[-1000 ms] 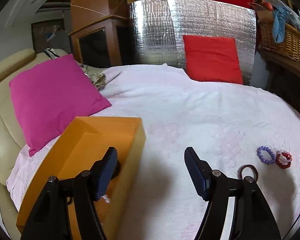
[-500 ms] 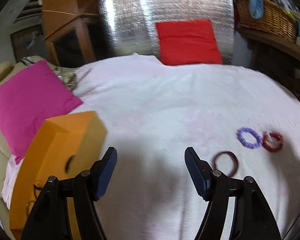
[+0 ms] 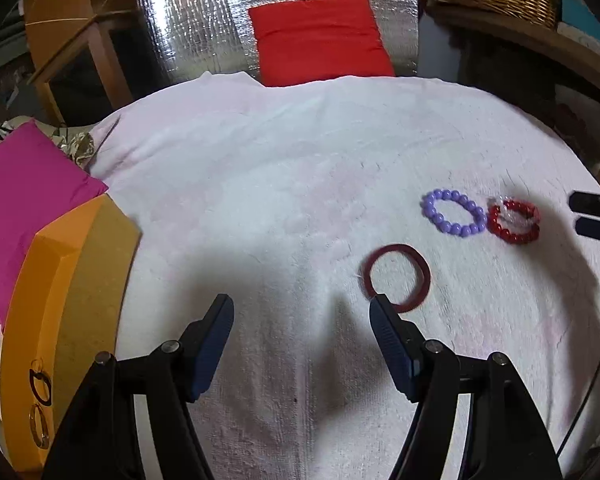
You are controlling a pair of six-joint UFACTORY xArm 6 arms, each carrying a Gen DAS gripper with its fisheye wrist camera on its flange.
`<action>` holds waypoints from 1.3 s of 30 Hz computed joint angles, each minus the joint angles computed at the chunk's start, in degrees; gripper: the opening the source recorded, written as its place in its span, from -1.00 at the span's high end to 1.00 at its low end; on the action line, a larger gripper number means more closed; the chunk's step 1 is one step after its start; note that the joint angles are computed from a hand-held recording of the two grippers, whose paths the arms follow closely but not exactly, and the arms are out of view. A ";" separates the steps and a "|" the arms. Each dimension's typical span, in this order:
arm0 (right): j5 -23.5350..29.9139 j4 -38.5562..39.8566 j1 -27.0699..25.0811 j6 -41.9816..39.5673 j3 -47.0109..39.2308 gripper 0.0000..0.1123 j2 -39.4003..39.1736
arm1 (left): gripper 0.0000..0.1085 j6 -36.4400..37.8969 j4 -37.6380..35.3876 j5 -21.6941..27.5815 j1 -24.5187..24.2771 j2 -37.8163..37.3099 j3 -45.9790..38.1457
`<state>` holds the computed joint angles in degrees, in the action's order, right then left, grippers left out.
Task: Organize jewelry
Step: 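Grasp the pink-white bead bracelet with the right tool while the left approaches the dark red bangle, then close the left tool on the dark red bangle and lift it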
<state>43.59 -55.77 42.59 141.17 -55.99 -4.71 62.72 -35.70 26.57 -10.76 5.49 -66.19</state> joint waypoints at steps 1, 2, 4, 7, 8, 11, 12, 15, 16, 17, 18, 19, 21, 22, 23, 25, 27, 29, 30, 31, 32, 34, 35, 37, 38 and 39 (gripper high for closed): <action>-1.37 -0.47 -0.71 0.36 0.14 0.32 0.31 | -0.31 0.22 0.00 0.05 -0.01 -0.04 0.06; -2.68 -1.05 -1.45 0.90 0.10 0.33 0.84 | -0.31 0.40 -0.01 0.08 -0.05 -0.16 0.25; -3.24 -1.50 -2.19 1.05 -0.63 0.33 2.00 | -0.31 0.11 0.38 0.32 -0.11 -0.27 0.48; -3.74 -1.86 -3.31 1.19 -1.58 0.33 3.58 | -0.31 -0.71 1.21 0.94 -0.01 0.31 -0.10; -4.05 -2.32 -3.88 1.58 -1.68 0.36 4.00 | -0.31 -0.85 1.45 0.98 0.00 0.43 -0.18; -6.70 -2.92 -5.76 2.62 -1.28 0.48 4.79 | -0.31 -1.20 2.25 0.76 -0.05 0.79 -0.30; -8.17 -2.93 -6.54 2.82 -1.15 0.51 5.25 | -0.31 -1.33 2.36 0.78 -0.06 0.90 -0.40; -7.48 -1.89 -6.76 0.90 -1.94 0.79 6.14 | -0.31 -2.25 2.81 1.12 -0.10 1.41 -0.91; -8.17 -2.36 -6.99 0.62 -2.07 0.83 6.31 | -0.31 -2.80 3.16 1.27 -0.09 1.66 -1.18; -8.04 -2.66 -6.86 0.50 -2.32 0.83 6.37 | -0.31 -3.23 3.36 1.47 -0.08 1.91 -1.48; -6.62 -2.22 -6.33 -0.43 -2.84 0.86 6.41 | -0.31 -3.28 3.28 1.64 -0.04 2.08 -1.64; -5.03 -1.68 -5.74 -1.54 -3.40 0.86 6.39 | -0.31 -3.47 3.29 1.85 0.03 2.30 -1.93; -2.58 -2.53 -4.54 -1.68 -3.80 0.86 5.61 | -0.31 -3.91 3.17 2.25 0.07 2.65 -2.45; -2.47 -3.65 -4.19 -0.54 -3.40 0.85 4.91 | -0.31 -3.90 2.83 2.45 0.06 2.69 -2.58; -2.82 -4.95 -3.99 0.87 -2.75 0.85 4.09 | -0.31 -3.69 2.21 2.86 0.11 2.82 -2.88; -3.30 -6.96 -3.51 3.47 -1.39 0.85 2.52 | -0.31 -3.19 0.86 3.74 0.12 3.03 -3.42; -3.94 -8.47 -2.92 5.89 -0.08 0.85 1.00 | -0.31 -2.53 -0.54 4.65 0.02 3.25 -3.93; -5.18 -10.24 -2.34 8.13 1.16 0.85 -0.41 | -0.31 -1.25 -2.33 6.13 -0.09 3.52 -4.59; -5.48 -11.07 -1.90 9.15 1.67 0.85 -1.03 | -0.31 -0.98 -3.07 7.55 -0.07 3.81 -5.22; -6.18 -12.10 -1.65 10.15 1.93 0.85 -1.40 | -0.31 -1.11 -3.66 8.92 -0.08 4.20 -5.88; -7.65 -12.73 -1.80 10.53 2.06 0.85 -1.50 | -0.32 -1.30 -3.96 9.67 -0.17 4.49 -6.30; -10.46 -13.14 -2.24 11.02 2.28 0.85 -1.34 | -0.34 -1.24 -4.65 10.60 -0.58 4.83 -6.71; -11.96 -13.21 -2.53 11.40 2.42 0.85 -1.09 | -0.36 -1.01 -4.99 10.60 -0.89 4.93 -6.74; -13.74 -12.13 -2.97 10.28 2.69 0.85 -0.90 | -0.40 -0.53 -5.32 9.88 -1.67 5.11 -6.49; -14.17 -11.38 -3.21 9.50 2.88 0.85 -0.85 | -0.40 -0.74 -5.14 9.74 -1.98 5.22 -6.40; -14.42 -10.94 -3.54 9.24 3.58 0.85 -1.23 | -0.40 -1.61 -4.54 10.07 -2.28 5.59 -6.62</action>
